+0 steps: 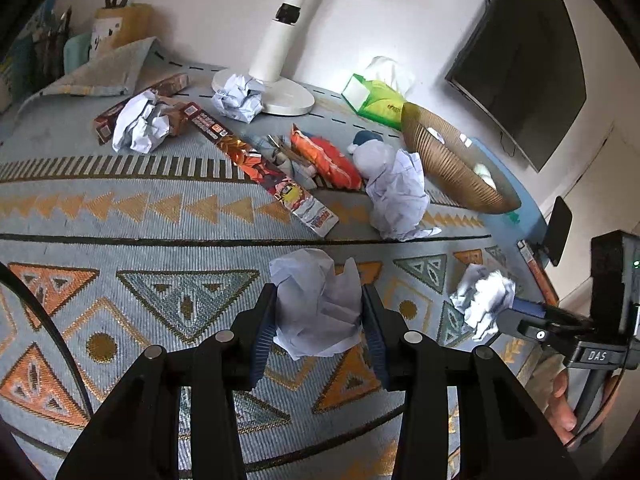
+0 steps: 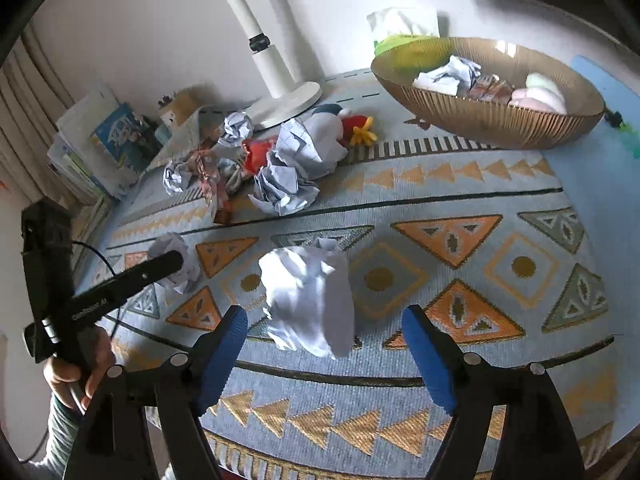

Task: Organize objects
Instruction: 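Carry both crumpled papers to the basket and release them inside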

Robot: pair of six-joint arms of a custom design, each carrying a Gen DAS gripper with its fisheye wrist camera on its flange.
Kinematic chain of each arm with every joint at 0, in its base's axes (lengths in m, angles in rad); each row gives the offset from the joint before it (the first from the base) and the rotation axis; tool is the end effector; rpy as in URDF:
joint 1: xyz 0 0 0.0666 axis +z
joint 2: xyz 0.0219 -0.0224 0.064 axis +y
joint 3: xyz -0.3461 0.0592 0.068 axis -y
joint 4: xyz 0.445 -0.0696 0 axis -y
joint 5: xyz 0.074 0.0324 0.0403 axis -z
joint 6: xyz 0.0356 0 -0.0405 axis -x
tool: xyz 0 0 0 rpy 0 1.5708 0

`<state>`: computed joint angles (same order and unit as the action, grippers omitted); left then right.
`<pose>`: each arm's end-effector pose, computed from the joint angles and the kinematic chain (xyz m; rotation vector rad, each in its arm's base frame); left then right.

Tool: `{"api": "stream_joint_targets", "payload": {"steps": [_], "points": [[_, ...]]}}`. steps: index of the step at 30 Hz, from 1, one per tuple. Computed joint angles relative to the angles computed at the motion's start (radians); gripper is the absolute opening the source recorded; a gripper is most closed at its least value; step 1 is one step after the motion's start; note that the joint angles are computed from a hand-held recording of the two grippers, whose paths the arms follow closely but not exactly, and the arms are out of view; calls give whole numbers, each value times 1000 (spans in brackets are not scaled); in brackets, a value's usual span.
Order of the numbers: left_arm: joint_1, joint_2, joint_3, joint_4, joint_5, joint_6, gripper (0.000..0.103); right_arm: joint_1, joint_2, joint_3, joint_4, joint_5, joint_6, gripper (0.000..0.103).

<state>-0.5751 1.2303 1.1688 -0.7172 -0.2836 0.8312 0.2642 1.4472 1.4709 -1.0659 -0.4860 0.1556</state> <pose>0.4176 -0.2593 0.3761 -0.4368 2.3001 -0.3774 0.5215 0.1579 0.4018 -0.7023 2.4713 0.6722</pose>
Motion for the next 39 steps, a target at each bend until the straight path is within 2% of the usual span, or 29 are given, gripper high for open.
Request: {"api": "stream_joint_targets", "payload": {"steps": [3, 6, 7, 8, 9, 10, 17, 20, 24, 28, 31, 32, 34, 39], "points": [[1, 2, 0, 4, 4, 1, 38, 8, 25, 15, -11, -26, -17, 78], [-2, 7, 6, -2, -1, -4, 38, 21, 34, 12, 6, -4, -33, 78], [-3, 9, 8, -4, -4, -5, 38, 25, 28, 3, 23, 7, -40, 70], [-3, 10, 10, -6, -5, -7, 38, 28, 22, -5, 38, 18, -44, 53], [-4, 12, 13, -8, -6, -8, 38, 30, 25, -2, 33, 17, -40, 45], [-3, 13, 13, -9, -7, -9, 38, 32, 26, -1, 31, 24, -43, 43], [6, 5, 20, 16, 21, 15, 38, 27, -31, -34, 109, 52, -36, 43], [3, 17, 75, 15, 12, -32, 38, 2, -46, -22, 124, 49, -37, 43], [0, 87, 220, -26, -19, -135, 38, -47, -34, 22, 133, 23, -66, 43], [16, 194, 384, -51, 30, -209, 38, -90, 6, 99, 150, 16, -91, 43], [18, 324, 573, -105, 47, -286, 38, -119, 51, 186, 164, 33, -103, 43], [22, 372, 641, -124, 78, -306, 38, -127, 71, 224, 160, 43, -102, 43], [38, 486, 796, -163, 153, -317, 38, -140, 116, 304, 150, 72, -100, 43], [53, 734, 1148, -268, 214, -343, 38, -147, 245, 498, 110, 123, -93, 43]]}}
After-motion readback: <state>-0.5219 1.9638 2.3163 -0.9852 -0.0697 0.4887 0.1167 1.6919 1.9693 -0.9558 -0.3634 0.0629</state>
